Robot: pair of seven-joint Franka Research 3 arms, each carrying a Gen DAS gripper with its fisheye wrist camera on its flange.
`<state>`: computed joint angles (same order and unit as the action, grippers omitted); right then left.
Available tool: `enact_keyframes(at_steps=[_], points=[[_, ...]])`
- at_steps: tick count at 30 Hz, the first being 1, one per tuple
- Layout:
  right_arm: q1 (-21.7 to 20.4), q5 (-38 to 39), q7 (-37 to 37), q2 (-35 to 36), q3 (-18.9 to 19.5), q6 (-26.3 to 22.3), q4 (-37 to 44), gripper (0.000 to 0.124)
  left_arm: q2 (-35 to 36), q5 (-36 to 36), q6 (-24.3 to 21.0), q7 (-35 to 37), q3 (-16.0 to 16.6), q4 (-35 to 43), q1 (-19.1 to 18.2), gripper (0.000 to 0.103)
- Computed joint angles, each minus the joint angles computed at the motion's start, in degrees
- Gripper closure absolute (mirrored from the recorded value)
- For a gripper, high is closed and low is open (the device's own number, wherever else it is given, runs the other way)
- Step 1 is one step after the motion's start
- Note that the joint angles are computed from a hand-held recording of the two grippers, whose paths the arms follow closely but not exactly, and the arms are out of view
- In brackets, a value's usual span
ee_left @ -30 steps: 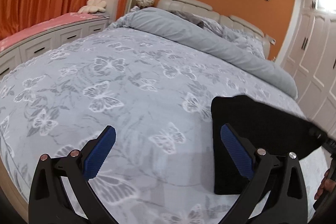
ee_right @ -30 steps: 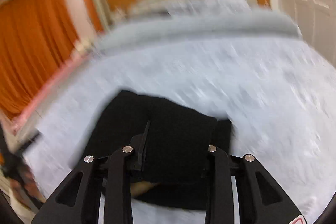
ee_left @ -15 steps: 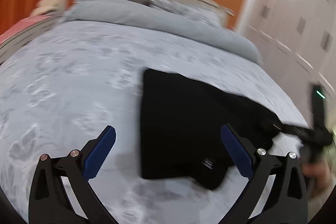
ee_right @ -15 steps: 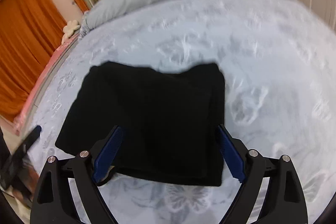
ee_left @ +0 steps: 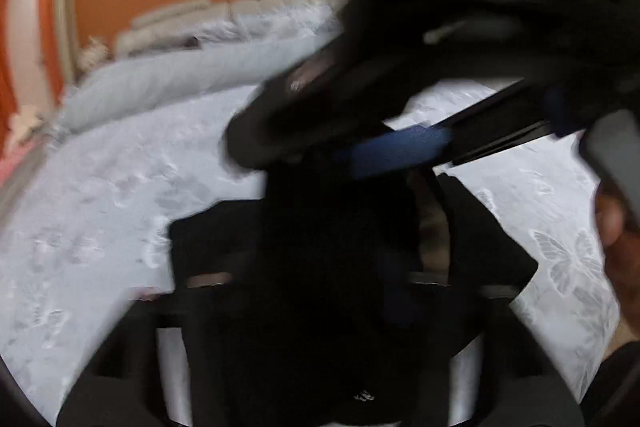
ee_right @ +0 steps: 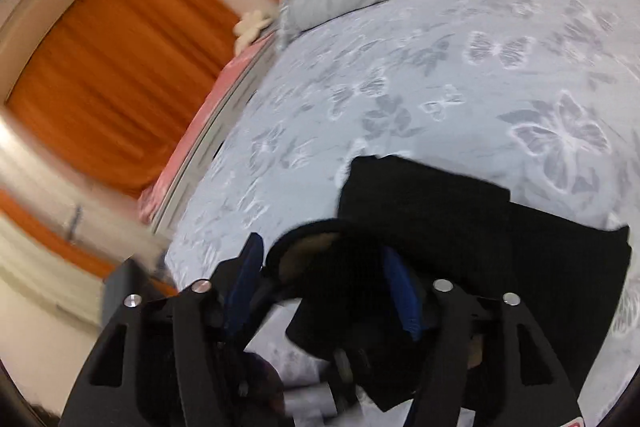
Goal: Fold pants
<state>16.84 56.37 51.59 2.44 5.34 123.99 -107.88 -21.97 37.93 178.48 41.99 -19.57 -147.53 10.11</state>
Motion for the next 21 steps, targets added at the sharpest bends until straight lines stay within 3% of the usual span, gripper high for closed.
enact_keyframes(at_steps=[1,2,4,5,6,7,9,11,15,16,17,18,19,21], points=[[-0.4,1.0,-0.1,-0.9,-0.4,0.7,-1.2,0.059,1.4,-3.0,-0.1,1.1,4.2,-0.2,-3.0,0.08],[-0.9,2.9,-1.6,-2.9,-0.9,2.7,-4.0,0.05,1.8,-4.7,0.5,1.3,6.3,-0.7,-4.2,0.082],[-1.4,3.0,-4.1,-6.6,-1.7,9.8,-9.4,0.036,1.6,-8.0,1.6,1.7,12.3,-1.8,-7.8,0.082],[-1.4,0.6,-4.6,-8.7,-1.7,14.2,-13.0,0.036,0.8,-12.0,3.4,5.3,13.5,-2.8,-8.3,0.082],[-1.6,-4.0,-2.9,-9.6,-1.7,15.9,-15.2,0.036,-0.2,-12.0,4.1,5.6,12.7,-3.3,-6.8,0.082],[-1.6,-6.6,-1.7,-9.6,-2.0,15.5,-16.3,0.036,-1.1,-10.7,4.2,4.6,9.8,-3.3,-3.5,0.082],[-1.2,-8.1,-1.2,-9.3,-2.6,11.6,-18.4,0.036,-2.6,-10.1,4.4,4.0,5.0,-3.5,1.6,0.082],[-0.2,-11.8,-0.1,-8.2,-1.5,10.3,-19.3,0.037,-3.1,-10.9,4.5,3.8,4.7,-3.8,1.7,0.082],[2.3,-16.6,2.1,-8.4,0.7,18.4,-22.6,0.035,-5.0,-12.4,4.1,2.6,3.1,-5.1,2.7,0.08],[2.9,-15.5,1.2,-8.5,0.5,19.3,-23.0,0.045,-5.2,-12.5,4.0,2.1,2.1,-5.1,3.6,0.079],[3.6,-13.6,-1.0,-8.9,0.3,19.7,-23.2,0.081,-6.6,-12.6,3.8,1.9,2.4,-6.2,3.3,0.076],[4.0,-13.2,-1.5,-9.0,0.3,19.7,-22.9,0.095,-7.1,-12.6,4.2,1.1,0.9,-6.5,4.8,0.074],[4.3,-13.1,-1.6,-9.5,0.2,20.3,-22.9,0.103,-8.3,-12.8,4.2,0.7,0.7,-7.3,4.7,0.072],[5.0,-10.5,-4.4,-11.7,-0.2,22.8,-22.7,0.106,-9.5,-12.6,4.4,0.3,-0.2,-7.9,5.6,0.068]])
